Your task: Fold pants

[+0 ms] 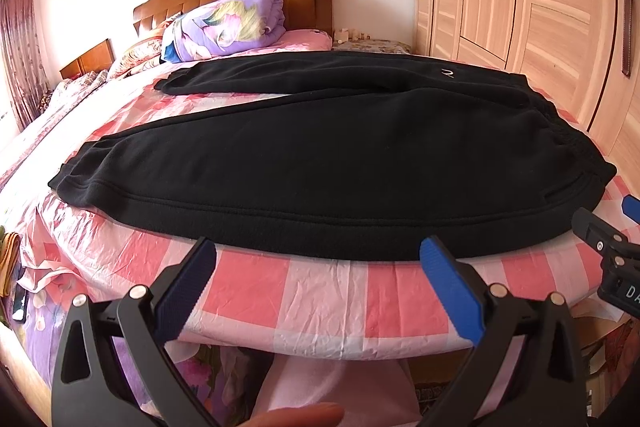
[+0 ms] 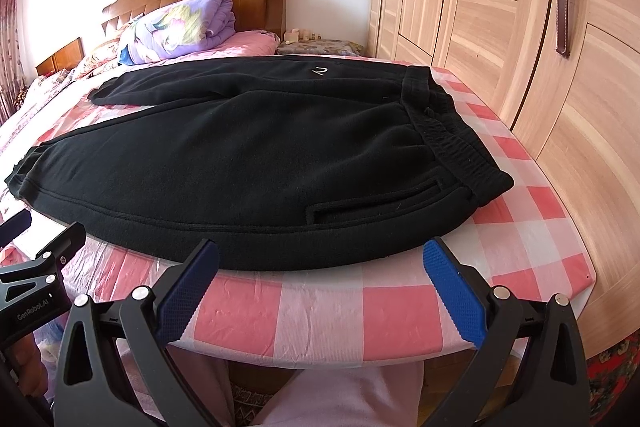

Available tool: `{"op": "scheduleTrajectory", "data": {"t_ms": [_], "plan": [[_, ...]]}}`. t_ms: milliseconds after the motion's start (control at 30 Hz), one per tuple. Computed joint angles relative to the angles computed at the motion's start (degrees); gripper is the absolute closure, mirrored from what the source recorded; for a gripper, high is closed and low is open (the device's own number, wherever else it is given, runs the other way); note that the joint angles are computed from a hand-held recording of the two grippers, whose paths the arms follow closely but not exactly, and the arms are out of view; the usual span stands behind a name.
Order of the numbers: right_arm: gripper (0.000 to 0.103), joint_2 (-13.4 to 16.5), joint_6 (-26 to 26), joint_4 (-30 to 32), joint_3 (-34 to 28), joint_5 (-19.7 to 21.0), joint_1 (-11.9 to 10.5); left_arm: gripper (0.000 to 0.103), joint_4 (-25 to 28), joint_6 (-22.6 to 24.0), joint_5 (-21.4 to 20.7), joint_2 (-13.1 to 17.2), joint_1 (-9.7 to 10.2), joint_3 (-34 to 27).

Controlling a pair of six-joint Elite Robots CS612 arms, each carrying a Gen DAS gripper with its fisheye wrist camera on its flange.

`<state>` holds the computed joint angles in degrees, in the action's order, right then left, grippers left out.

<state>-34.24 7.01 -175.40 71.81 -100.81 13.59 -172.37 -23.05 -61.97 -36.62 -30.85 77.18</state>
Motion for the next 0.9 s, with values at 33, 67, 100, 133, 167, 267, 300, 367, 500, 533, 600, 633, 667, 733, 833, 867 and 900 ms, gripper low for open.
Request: {"op": "scheduleTrajectory", "data": {"t_ms": [33, 67, 100, 133, 167, 267, 300, 367, 500, 533, 600, 633, 667, 733, 833, 867, 900], "plan": [[0.004, 0.0, 0.1, 0.1, 0.0, 0.1, 0.0, 0.001, 0.0, 0.1, 0.1, 0.0, -0.01, 0.0], [0.004, 0.0, 0.1, 0.2, 0.0, 0.2, -0.1, 0.001, -0.1, 0.1, 0.2, 0.0, -0.02, 0.0], [0.004, 0.0, 0.1, 0.2, 0.0, 0.3, -0.1, 0.001, -0.1, 0.1, 0.2, 0.0, -0.03, 0.0], [0.004, 0.0, 0.1, 0.3, 0.0, 0.3, -0.1, 0.001, -0.2, 0.1, 0.2, 0.0, 0.0, 0.1], [0.004, 0.0, 0.1, 0.3, 0.0, 0.4, -0.1, 0.001, -0.2, 0.0, 0.3, 0.0, -0.03, 0.1], [0.004, -0.1, 0.0, 0.3, 0.1, 0.5, -0.1, 0.001, -0.1, -0.2, -0.1, 0.0, 0.0, 0.1], [0.004, -0.1, 0.0, 0.3, 0.1, 0.6, -0.1, 0.001, -0.2, -0.4, -0.2, 0.0, 0.02, 0.2], [0.004, -0.1, 0.0, 0.4, 0.1, 0.7, -0.2, 0.001, -0.1, -0.6, -0.1, 0.0, 0.02, 0.2], [0.004, -0.1, 0.2, 0.4, 0.2, 0.6, -0.2, 0.001, 0.0, -0.6, -0.1, 0.0, 0.07, 0.2], [0.004, -0.1, 0.3, 0.5, 0.2, 0.7, -0.2, 0.001, 0.0, -0.6, -0.1, 0.0, 0.07, 0.1], [0.004, 0.0, 0.5, 0.5, 0.2, 0.8, -0.3, 0.001, 0.0, -0.4, 0.0, 0.0, 0.03, 0.2], [0.004, 0.0, 0.7, 0.5, 0.2, 1.0, -0.3, 0.001, 0.0, -0.3, -0.1, 0.0, 0.03, 0.2], [0.004, -0.1, 0.7, 0.4, 0.3, 1.0, -0.3, 0.001, -0.1, -0.3, -0.2, 0.0, 0.04, 0.3], [0.004, -0.1, 0.8, 0.4, 0.4, 0.9, -0.3, 0.001, -0.2, 0.0, -0.7, 0.0, 0.08, 0.4], [0.004, -0.1, 0.9, 0.4, 0.4, 0.9, -0.3, 0.001, -0.3, 0.4, -0.5, 0.0, 0.05, 0.5], [0.004, -0.1, 0.8, 0.4, 0.4, 1.0, -0.3, 0.001, -0.4, 0.5, -0.3, 0.0, 0.0, 0.6], [0.004, -0.1, 0.8, 0.4, 0.4, 1.0, -0.3, 0.001, -0.4, 0.5, -0.2, 0.0, -0.03, 0.6]]}}
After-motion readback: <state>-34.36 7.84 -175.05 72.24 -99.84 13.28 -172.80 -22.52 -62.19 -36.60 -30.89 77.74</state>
